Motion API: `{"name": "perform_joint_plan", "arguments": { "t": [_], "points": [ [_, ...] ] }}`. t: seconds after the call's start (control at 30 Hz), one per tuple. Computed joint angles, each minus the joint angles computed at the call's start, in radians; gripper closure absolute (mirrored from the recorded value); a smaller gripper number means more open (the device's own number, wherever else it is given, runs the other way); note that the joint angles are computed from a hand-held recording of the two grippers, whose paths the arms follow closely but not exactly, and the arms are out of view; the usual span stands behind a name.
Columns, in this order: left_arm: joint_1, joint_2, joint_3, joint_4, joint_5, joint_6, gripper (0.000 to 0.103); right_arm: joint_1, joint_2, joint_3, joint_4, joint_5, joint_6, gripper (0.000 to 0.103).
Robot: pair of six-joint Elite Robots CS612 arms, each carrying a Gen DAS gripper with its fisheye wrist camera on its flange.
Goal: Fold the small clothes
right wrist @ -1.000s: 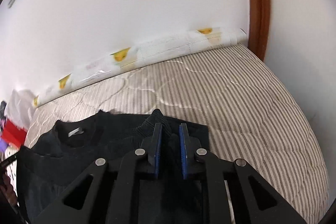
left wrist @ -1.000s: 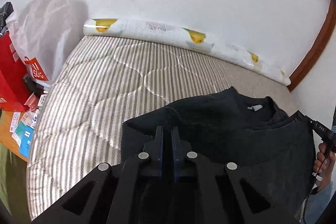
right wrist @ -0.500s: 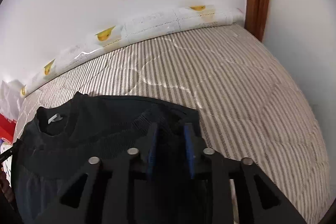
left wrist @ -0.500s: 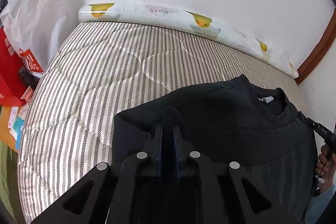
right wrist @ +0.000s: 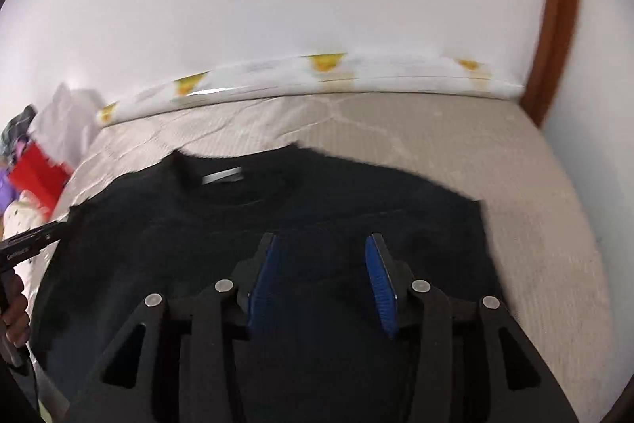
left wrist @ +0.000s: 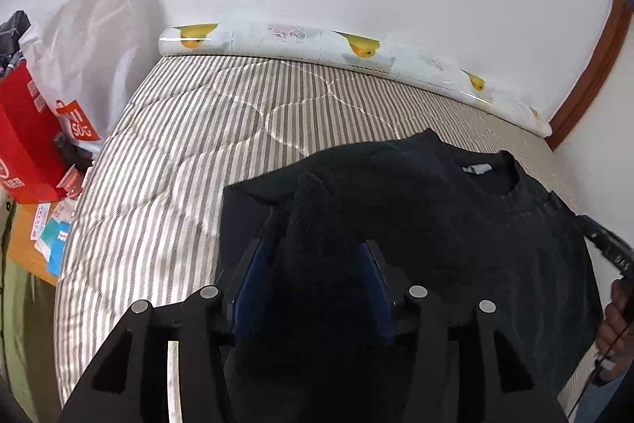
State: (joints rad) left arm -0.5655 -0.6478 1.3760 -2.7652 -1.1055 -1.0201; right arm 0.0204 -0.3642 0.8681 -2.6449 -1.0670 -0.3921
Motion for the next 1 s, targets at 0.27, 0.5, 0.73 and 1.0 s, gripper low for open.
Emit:
{"name": "perform_joint_plan", "arguments": {
  "t": [0.27,0.5,0.73,1.0],
  "points": [
    [-0.033,-0.069,0.121,-0.028,0.067,-0.036,0.046,0.042,-0.052,0.127,-0.007,0.0,-0.1,0.058],
    [-0.058,-0.102,0.192,-0.043,0.106,-0.067,0.046,0.079,-0.036,0.126,-0.025,-0.132,-0.098,0.058],
    [-0.077,-0.118,0.243,-0.095,0.085,-0.059,0.046,0.079,-0.04,0.141,-0.051,-0.161,-0.041,0.057],
    [-0.095,-0.132,0.302,-0.168,0.046,-0.08,0.046,0.06,-0.091,0.253,-0.109,-0.151,-0.084,0.057]
  ]
}}
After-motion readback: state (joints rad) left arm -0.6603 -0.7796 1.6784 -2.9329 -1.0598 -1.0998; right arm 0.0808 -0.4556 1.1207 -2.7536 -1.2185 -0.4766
